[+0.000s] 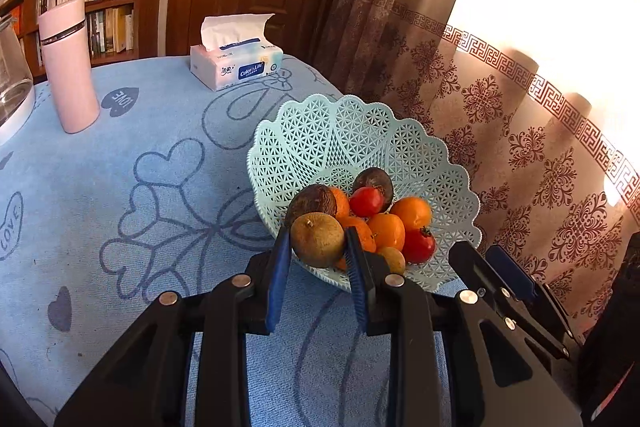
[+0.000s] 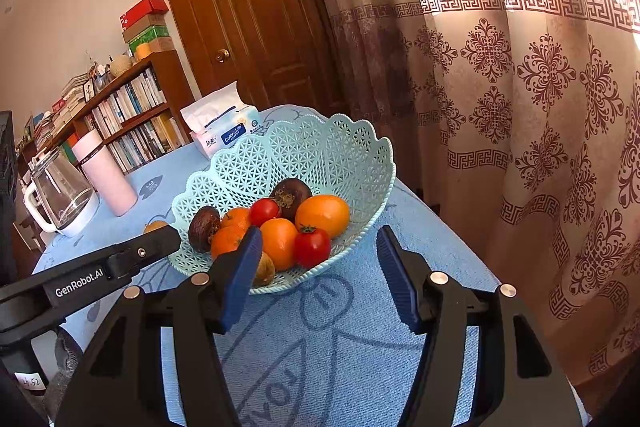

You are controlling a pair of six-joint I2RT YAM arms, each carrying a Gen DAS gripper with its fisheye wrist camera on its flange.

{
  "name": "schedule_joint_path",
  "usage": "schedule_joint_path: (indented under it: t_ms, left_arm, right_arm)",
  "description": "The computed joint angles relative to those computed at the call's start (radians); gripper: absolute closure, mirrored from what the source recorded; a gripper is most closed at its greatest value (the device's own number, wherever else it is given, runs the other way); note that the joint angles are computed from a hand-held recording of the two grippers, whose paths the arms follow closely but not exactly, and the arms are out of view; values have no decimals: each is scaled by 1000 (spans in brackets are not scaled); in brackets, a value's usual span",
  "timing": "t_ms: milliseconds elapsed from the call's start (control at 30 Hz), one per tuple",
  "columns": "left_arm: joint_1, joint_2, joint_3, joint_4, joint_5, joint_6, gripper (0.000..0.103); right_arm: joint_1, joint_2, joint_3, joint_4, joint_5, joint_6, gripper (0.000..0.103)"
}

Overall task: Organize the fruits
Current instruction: 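Carry the small tan fruit into the green basket and open the left tool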

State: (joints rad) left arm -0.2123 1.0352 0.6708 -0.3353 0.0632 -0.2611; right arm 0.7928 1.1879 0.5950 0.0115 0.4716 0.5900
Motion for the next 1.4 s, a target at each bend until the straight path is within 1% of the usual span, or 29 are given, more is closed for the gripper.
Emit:
schedule_joint_path:
  t_ms: [167,300,400,533,700,767,900,1067,1133,1167,1200,1233,1300,1367,1400]
  left_arm:
    - [-7,24,-4,27,10,-12,74]
    - [18,6,-14,27,47,-11,73]
    - [32,-24,-30,21,39,-11,66]
    - [75,-48,-48,12,47,-5,65]
    - [92,-34,-50,6,34,-1,65]
    - [75,-27,-51,10,17,1,65]
    - [19,-21,-59,32,-76,4,65]
    - [2,-20,-71,55,-115,7,63]
    - [-5,-23,-76,60,-138,9,57]
    - [-6,-26,-79,61,-144,9,55]
    - [-4,-32,-84,62,-148,8,51]
    - [-5,-39,-89,62,-152,8,46]
    - [-12,-54,-97,63,-167,11,44]
    - [-28,-73,-104,63,-203,20,42]
    - [-41,-86,-109,66,-231,26,34]
  right_arm:
    - [-5,-3,-4,3,-8,3,41]
    - [-6,-5,-6,4,-8,6,41]
    - [-6,-3,-5,4,-7,7,41]
    - [-9,-5,-6,3,-11,7,41]
    - [-10,-6,-6,3,-11,7,41]
    - [-11,-9,-8,4,-12,8,41]
    - [-10,-10,-9,4,-11,7,41]
    - [-10,-9,-9,4,-10,8,41]
    - [-9,-11,-8,3,-8,9,41]
    - [-9,-13,-8,1,-7,9,37]
    - [-9,-14,-8,1,-5,9,30]
    - [-8,-18,-10,2,0,9,29]
    - [-6,-24,-13,3,6,9,28]
    - [-8,-21,-9,-3,6,11,25]
    - [-6,-22,-9,-5,9,13,23]
